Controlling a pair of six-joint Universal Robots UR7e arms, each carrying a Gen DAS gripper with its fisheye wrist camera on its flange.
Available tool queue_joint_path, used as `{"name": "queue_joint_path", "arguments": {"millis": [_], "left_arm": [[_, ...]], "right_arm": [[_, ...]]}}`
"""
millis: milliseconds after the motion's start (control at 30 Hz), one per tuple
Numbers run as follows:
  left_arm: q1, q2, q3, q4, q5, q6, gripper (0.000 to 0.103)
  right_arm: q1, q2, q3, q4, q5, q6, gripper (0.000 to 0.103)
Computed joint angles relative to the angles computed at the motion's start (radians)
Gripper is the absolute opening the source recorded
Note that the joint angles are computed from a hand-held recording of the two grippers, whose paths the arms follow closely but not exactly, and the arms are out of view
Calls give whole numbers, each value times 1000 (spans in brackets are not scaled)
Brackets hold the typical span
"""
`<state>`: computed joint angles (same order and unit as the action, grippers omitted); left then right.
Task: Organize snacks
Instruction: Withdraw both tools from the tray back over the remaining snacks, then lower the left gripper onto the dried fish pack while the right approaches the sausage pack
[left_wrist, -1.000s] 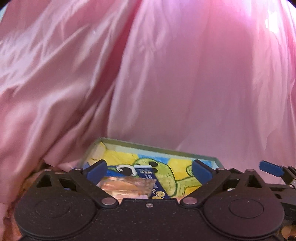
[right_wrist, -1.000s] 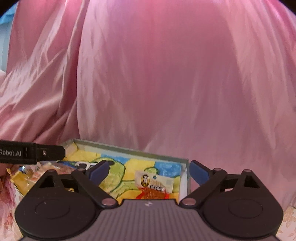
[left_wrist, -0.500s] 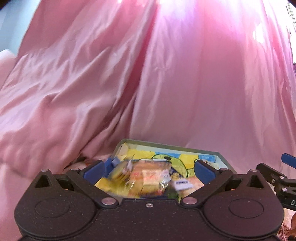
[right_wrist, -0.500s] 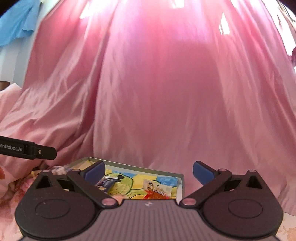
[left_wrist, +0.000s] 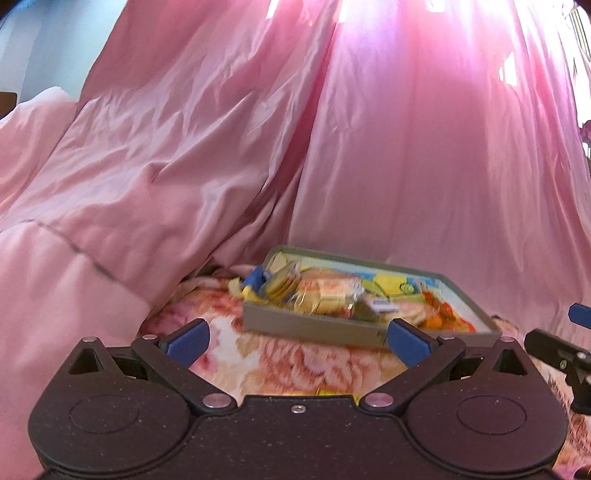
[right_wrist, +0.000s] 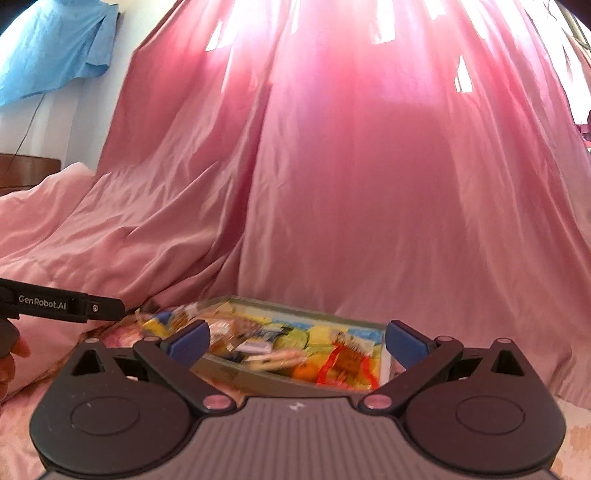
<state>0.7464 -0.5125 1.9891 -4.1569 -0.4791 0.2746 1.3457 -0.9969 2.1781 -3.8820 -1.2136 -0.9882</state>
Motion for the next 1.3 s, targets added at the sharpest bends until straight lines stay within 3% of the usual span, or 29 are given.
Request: {"name": "queue_joint_path", "arguments": {"millis": [333,600,867,1100,1233,1300], "left_arm": [[-41,36,143,-96,75,-72,102],[-29,19,224,15,91,-277,102],[-9,-13,261,162,56,-407,102],[24,-60,279,343,6,-531,102],[39,-71,277,384,-26,-549,102],[60,-77,266,403,-81,-537,102]], "right_arm": [[-34,-11,120,7,-70,-94,103],[-42,7,159,21,-166,-129,103],[-29,31,159,67,-303,-120,103],[-16,55,142,94,-371,-91,103],[-9,67,131,108,-397,-105,103],[-4,72,124,118,-415,-105,103]]}}
